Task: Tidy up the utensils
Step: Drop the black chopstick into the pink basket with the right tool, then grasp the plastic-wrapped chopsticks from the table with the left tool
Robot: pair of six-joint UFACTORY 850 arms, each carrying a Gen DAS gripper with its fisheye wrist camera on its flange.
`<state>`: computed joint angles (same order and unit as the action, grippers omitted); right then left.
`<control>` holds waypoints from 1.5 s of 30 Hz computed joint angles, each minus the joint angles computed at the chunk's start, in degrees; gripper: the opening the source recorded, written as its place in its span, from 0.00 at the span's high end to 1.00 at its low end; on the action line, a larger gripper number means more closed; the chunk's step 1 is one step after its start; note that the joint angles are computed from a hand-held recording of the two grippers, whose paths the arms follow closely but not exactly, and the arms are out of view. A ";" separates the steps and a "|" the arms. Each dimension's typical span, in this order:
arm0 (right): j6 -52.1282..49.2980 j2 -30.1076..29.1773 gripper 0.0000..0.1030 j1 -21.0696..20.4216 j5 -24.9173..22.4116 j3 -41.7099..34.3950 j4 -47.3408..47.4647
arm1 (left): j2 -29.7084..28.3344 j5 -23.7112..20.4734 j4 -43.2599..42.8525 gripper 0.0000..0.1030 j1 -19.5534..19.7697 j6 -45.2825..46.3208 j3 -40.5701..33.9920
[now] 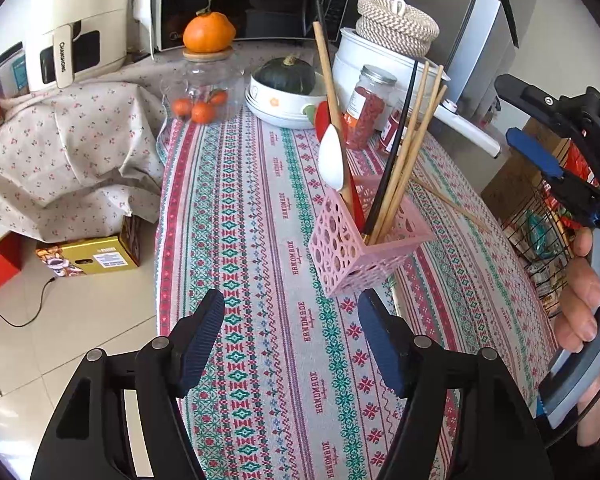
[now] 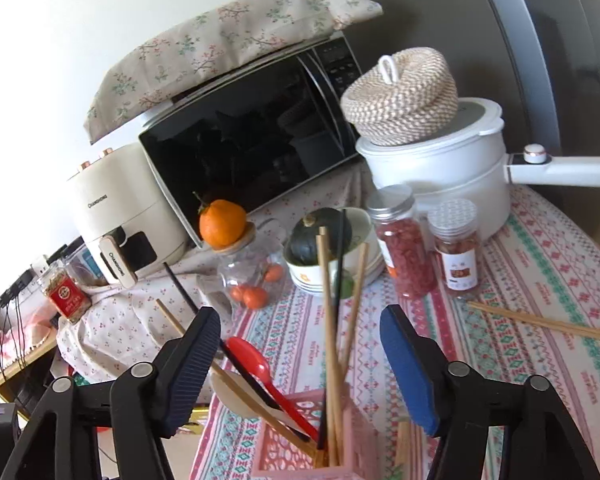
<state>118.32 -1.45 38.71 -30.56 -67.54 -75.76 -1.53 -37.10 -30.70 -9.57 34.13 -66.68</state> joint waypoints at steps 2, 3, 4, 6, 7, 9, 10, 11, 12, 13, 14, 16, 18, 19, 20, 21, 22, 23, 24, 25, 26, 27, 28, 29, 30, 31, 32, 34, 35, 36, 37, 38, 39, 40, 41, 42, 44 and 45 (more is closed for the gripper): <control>-3.29 1.94 0.28 -0.81 0.19 1.75 4.47 | -0.12 -0.66 0.47 0.29 -0.54 -0.31 0.08; -5.42 2.80 0.27 -1.13 -0.16 2.54 6.97 | -0.10 -0.89 0.66 0.29 -0.83 -0.39 0.20; -7.50 3.60 0.26 -1.39 -0.67 3.31 9.28 | -0.08 -1.02 0.93 0.28 -1.14 -0.54 0.32; -11.24 5.06 0.23 -1.79 -2.04 4.78 13.28 | 0.02 -1.04 1.60 0.27 -1.85 -0.94 0.64; -13.35 5.73 0.21 -1.99 -2.68 5.46 15.48 | 0.03 -1.09 1.90 0.27 -2.15 -1.09 0.75; -16.59 7.13 0.20 -2.40 -3.48 6.93 18.99 | -0.02 -1.27 2.51 0.26 -2.87 -1.64 0.94; -18.18 7.84 0.19 -2.62 -3.62 7.63 20.60 | -0.13 -1.40 2.72 0.26 -3.23 -1.93 0.96; -19.92 8.53 0.19 -2.86 -3.80 8.28 22.29 | -0.25 -1.57 2.99 0.26 -3.62 -2.30 0.99; -21.37 9.20 0.19 -3.03 -4.04 8.90 23.58 | -0.39 -1.69 3.33 0.26 -4.05 -2.77 1.02; -22.38 9.82 0.18 -3.12 -4.35 9.52 24.37 | -0.58 -1.76 3.66 0.26 -4.47 -3.19 1.07; -23.41 10.33 0.17 -3.15 -4.90 9.94 25.11 | -0.78 -1.86 4.10 0.26 -4.98 -3.69 1.12; -25.30 11.35 0.16 -3.31 -5.92 10.81 26.35 | -1.19 -1.98 5.31 0.26 -6.15 -5.04 1.18; -26.67 12.17 0.15 -3.60 -6.77 11.54 27.55 | -1.63 -2.10 6.04 0.26 -7.31 -6.02 1.18; -27.55 12.57 0.15 -3.91 -7.00 11.91 28.50 | -1.89 -2.15 6.14 0.26 -7.82 -6.36 1.13; -28.28 12.90 0.15 -4.28 -7.06 12.25 29.44 | -2.08 -2.13 6.01 0.26 -8.33 -6.51 1.15; -29.09 13.23 0.15 -4.73 -7.07 12.56 30.59 | -2.29 -2.03 5.71 0.26 -8.85 -6.41 1.18; -29.90 13.57 0.15 -5.22 -6.94 12.88 31.80 | -2.52 -1.86 5.21 0.26 -9.35 -6.06 1.23; -30.61 13.85 0.15 -5.70 -6.85 13.11 32.91 | -2.73 -1.53 4.34 0.26 -9.77 -5.34 1.35; -31.11 14.15 0.15 -6.07 -6.81 13.37 33.83 | -3.01 -1.23 3.42 0.26 -10.17 -4.52 1.45; -31.49 14.48 0.15 -6.39 -6.74 13.65 34.60 | -3.44 -1.02 2.54 0.27 -10.52 -3.70 1.42; -32.08 14.82 0.15 -6.83 -6.61 13.93 35.43 | -3.80 -0.71 1.12 0.29 -10.78 -2.65 1.56; -32.59 15.02 0.15 -7.17 -6.72 14.05 36.15 | -4.33 -0.66 -0.11 0.31 -11.01 -1.84 1.54; -32.96 15.12 0.15 -7.39 -7.00 14.11 36.74 | -5.09 -0.85 -0.66 0.38 -11.34 -1.49 1.29; -33.41 15.24 0.15 -7.65 -7.23 14.22 37.41 | -5.84 -0.82 -0.63 0.45 -11.77 -1.43 1.04; -34.11 15.39 0.15 -8.03 -7.36 14.38 38.37 | -6.58 -0.57 -0.13 0.48 -12.28 -1.55 0.79; -34.67 15.48 0.15 -8.29 -7.47 14.47 39.31 | -7.24 -0.07 0.78 0.52 -12.88 -1.91 0.63; -35.32 15.66 0.15 -8.70 -7.36 14.68 40.34 | -7.82 0.47 1.72 0.58 -13.50 -2.21 0.48; -36.60 15.89 0.15 -9.42 -7.16 14.98 42.26 | -8.88 1.61 4.47 0.63 -14.75 -3.85 0.13; -37.17 16.01 0.15 -9.71 -7.17 15.13 43.04 | -9.12 2.45 6.32 0.64 -15.38 -5.28 0.12; -37.72 16.14 0.15 -10.01 -7.24 15.27 43.71 | -8.83 4.09 7.96 0.67 -16.06 -6.37 0.40; -38.30 16.24 0.15 -10.31 -7.36 15.38 44.37 | -8.98 4.22 10.77 0.71 -16.76 -8.61 0.10; -38.99 16.36 0.15 -10.62 -7.51 15.48 45.13 | -8.98 4.38 12.52 0.77 -17.32 -9.86 -0.10; -39.66 16.40 0.15 -10.91 -7.65 15.50 45.88 | -9.00 3.94 13.31 0.79 -17.71 -10.23 -0.30; -40.46 16.45 0.15 -11.24 -7.81 15.51 46.70 | -8.99 3.24 12.98 0.83 -17.95 -9.49 -0.48; -41.27 16.49 0.15 -11.53 -7.99 15.53 47.52 | -9.14 2.29 12.21 0.84 -18.17 -8.35 -0.71; -41.88 16.56 0.15 -11.69 -8.31 15.52 48.23 | -9.10 1.12 11.25 0.85 -18.42 -7.00 -0.90; -43.07 16.68 0.15 -12.19 -8.72 15.60 49.61 | -9.09 -1.44 10.08 0.85 -19.07 -4.62 -1.33; -43.84 16.77 0.15 -12.57 -8.77 15.67 50.48 | -9.10 -2.51 9.75 0.85 -19.13 -3.48 -1.45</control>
